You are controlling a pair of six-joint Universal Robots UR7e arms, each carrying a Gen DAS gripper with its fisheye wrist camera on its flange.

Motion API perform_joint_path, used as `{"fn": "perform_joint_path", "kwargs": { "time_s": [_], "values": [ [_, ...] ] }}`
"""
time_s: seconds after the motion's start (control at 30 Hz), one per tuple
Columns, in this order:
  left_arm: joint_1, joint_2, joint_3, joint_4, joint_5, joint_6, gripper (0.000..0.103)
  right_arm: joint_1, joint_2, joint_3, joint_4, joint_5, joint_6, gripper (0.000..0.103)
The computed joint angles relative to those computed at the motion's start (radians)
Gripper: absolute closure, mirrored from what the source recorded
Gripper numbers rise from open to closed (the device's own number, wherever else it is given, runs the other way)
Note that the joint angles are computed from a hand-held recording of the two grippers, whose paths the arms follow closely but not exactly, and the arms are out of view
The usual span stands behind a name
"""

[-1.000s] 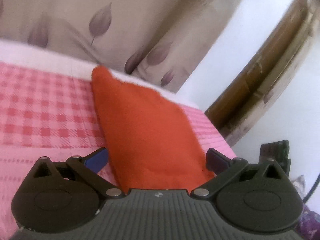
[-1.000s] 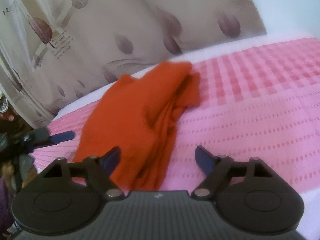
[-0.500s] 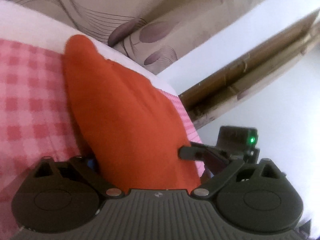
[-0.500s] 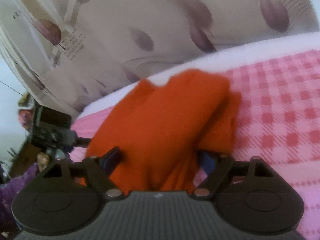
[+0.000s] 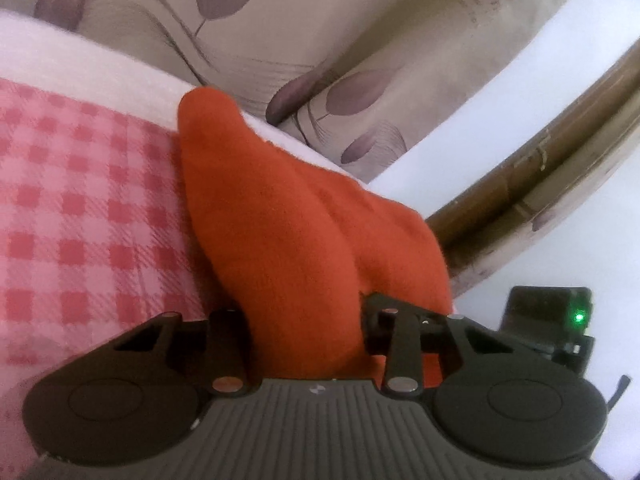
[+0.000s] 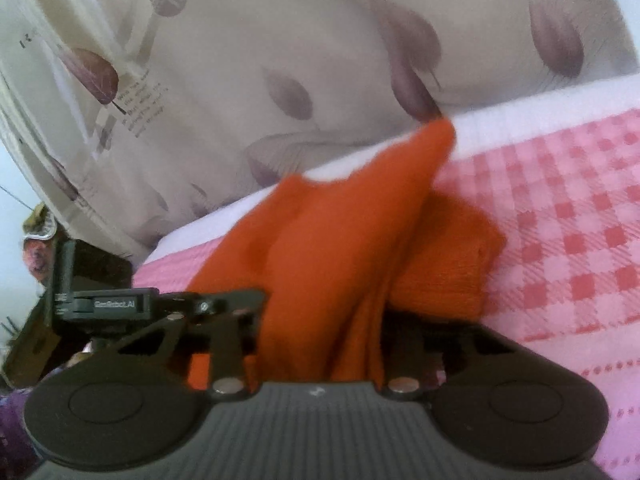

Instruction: Fold small clothes

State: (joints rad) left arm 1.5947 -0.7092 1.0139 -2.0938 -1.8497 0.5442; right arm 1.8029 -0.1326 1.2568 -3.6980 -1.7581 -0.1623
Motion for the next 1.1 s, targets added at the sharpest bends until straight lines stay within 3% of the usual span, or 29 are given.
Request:
{"fn": "perform_joint_path", "kwargs": {
  "time_s": [0.53,1.1],
  "values": [
    [-0.01,-0.335,0.36,-0.219,0.122,0.122,0.064,0.18,0.158,-0.145,-0.087,-0.158,0.015,0.068],
    [0.051,-0.564,0.548,-0.272,0.143,0.234,0.064,0.326,0.301,-0.245,-0.108,-0.244,0.111,0.067]
  ]
}}
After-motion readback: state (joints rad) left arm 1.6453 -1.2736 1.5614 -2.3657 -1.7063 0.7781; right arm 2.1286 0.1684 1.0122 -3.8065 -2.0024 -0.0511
